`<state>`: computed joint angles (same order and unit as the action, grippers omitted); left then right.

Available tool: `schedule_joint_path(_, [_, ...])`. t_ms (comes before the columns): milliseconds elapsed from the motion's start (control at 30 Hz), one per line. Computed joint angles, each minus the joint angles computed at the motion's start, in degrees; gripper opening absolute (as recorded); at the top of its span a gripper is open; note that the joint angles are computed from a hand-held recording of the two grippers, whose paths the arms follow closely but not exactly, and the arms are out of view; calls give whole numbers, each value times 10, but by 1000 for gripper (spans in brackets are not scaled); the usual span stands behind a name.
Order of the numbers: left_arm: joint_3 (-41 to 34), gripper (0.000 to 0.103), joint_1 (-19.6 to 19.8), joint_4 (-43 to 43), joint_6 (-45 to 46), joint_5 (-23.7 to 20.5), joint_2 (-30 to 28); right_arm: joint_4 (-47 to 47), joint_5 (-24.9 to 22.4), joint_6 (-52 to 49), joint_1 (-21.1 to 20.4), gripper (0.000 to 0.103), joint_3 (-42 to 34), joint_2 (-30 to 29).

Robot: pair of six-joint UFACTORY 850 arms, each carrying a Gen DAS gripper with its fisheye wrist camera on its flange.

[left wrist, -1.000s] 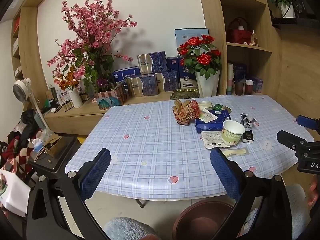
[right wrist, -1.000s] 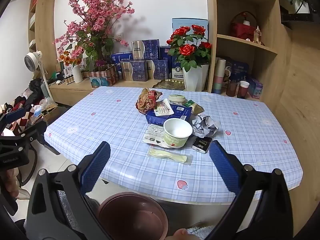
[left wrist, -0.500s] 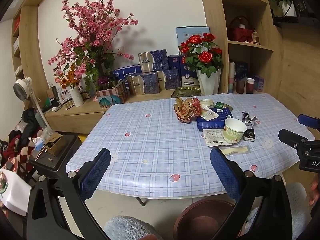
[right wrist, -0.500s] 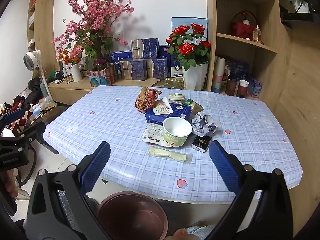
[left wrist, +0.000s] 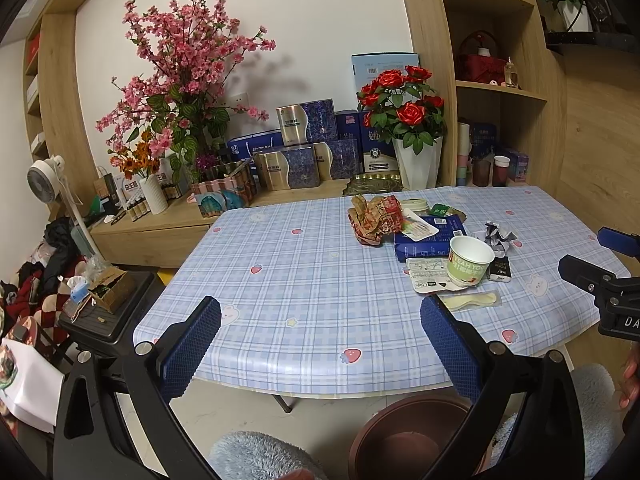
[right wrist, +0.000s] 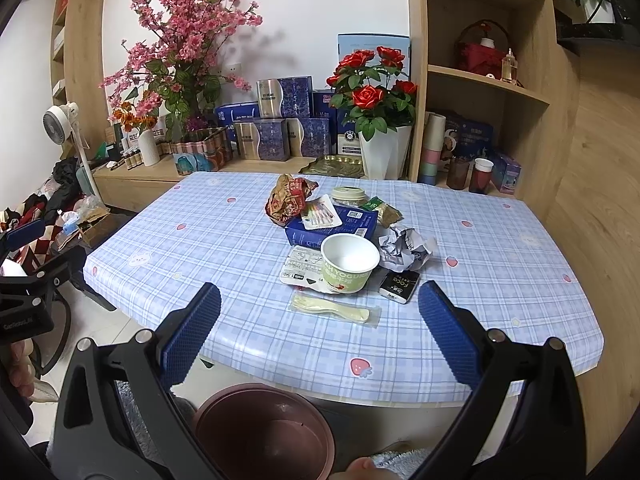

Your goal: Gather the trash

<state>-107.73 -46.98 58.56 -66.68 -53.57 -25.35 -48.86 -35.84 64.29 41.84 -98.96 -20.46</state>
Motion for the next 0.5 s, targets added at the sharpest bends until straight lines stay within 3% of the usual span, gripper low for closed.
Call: schedule_joint_path(500, [0,98,0,-1,1,-1,0,-2,1,2,0,97,2,1])
